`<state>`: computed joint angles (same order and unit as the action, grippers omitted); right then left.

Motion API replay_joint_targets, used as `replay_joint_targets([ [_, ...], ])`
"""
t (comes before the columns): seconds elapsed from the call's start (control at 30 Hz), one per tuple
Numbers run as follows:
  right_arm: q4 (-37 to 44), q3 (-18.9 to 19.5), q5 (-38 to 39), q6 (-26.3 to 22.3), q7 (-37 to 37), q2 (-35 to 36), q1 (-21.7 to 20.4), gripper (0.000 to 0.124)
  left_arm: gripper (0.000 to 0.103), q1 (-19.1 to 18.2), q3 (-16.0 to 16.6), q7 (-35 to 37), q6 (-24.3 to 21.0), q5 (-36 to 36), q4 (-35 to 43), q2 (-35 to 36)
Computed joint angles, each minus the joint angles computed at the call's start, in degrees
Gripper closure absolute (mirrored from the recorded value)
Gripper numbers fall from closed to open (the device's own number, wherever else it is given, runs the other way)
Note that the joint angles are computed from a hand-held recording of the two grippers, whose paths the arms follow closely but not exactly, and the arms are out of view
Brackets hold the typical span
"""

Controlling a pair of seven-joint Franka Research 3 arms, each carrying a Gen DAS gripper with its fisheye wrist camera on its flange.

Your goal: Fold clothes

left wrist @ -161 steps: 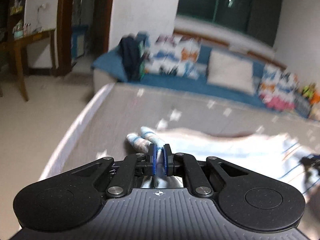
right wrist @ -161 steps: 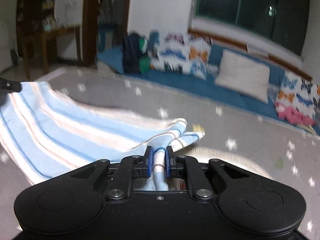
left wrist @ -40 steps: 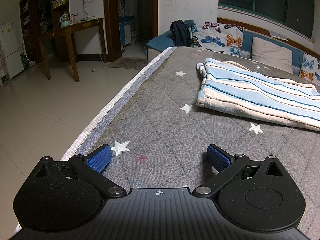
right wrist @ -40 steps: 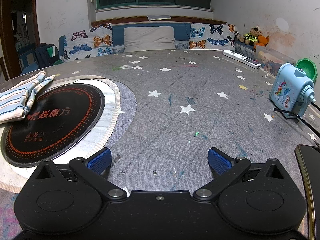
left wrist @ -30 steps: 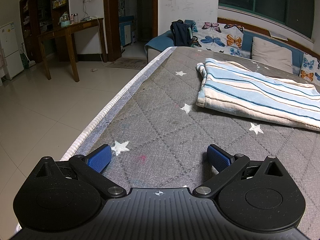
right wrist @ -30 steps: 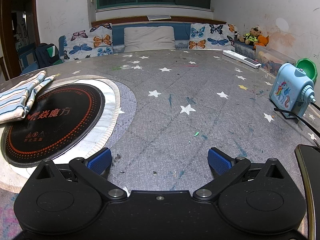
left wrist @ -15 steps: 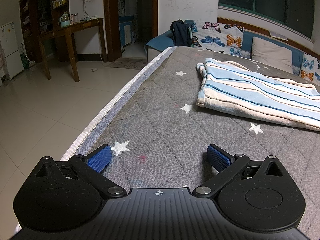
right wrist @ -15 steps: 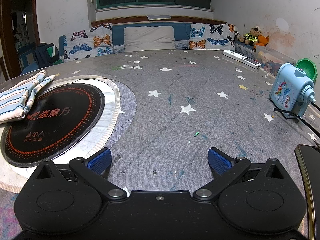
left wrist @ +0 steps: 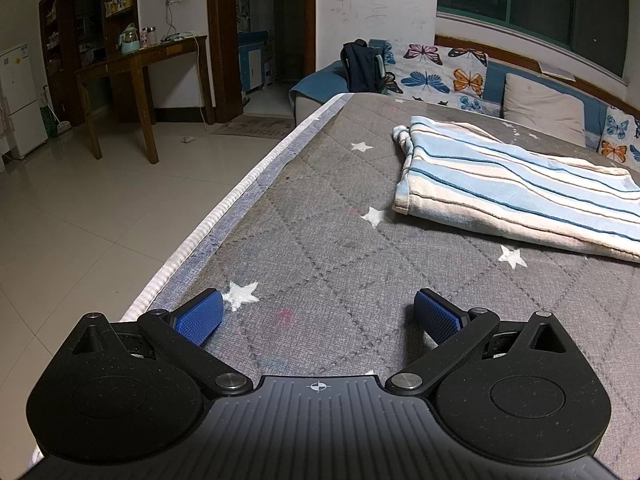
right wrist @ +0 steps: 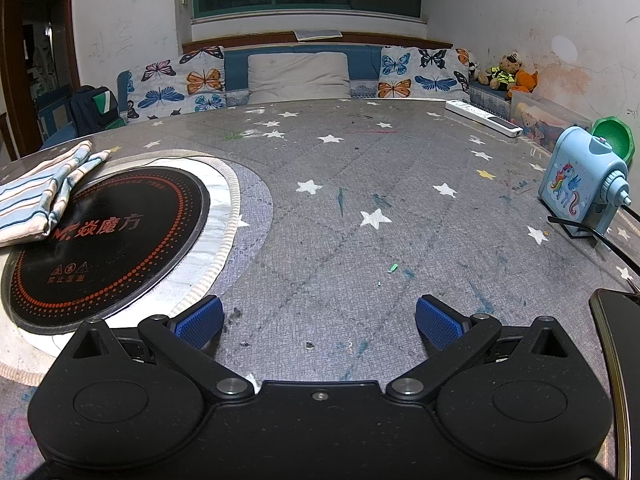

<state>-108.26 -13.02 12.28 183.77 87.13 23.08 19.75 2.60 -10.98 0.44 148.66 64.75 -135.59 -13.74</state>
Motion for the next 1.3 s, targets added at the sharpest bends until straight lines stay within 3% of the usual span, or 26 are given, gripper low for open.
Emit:
replay_joint_targets([
  [0.23, 0.04, -0.07, 0.11, 0.03, -0.08, 0.07, 0.09, 0.021, 0.000, -0.85, -0.22, 1.34, -1.69, -2.53, 0.21, -0.09],
  [0.5, 0.04, -0.08, 0.20, 0.05, -0.14, 0.08, 0.11, 0.021, 0.000, -2.99, 0.21, 12.03, -3.22, -14.88, 0.90, -0.85],
  [1.3, 0.05, -0.18, 0.23, 0.06, -0.12, 0.11, 0.23, 0.021, 0.000, -2.60, -0.72, 15.02, -3.95, -17.97, 1.32, -1.42],
])
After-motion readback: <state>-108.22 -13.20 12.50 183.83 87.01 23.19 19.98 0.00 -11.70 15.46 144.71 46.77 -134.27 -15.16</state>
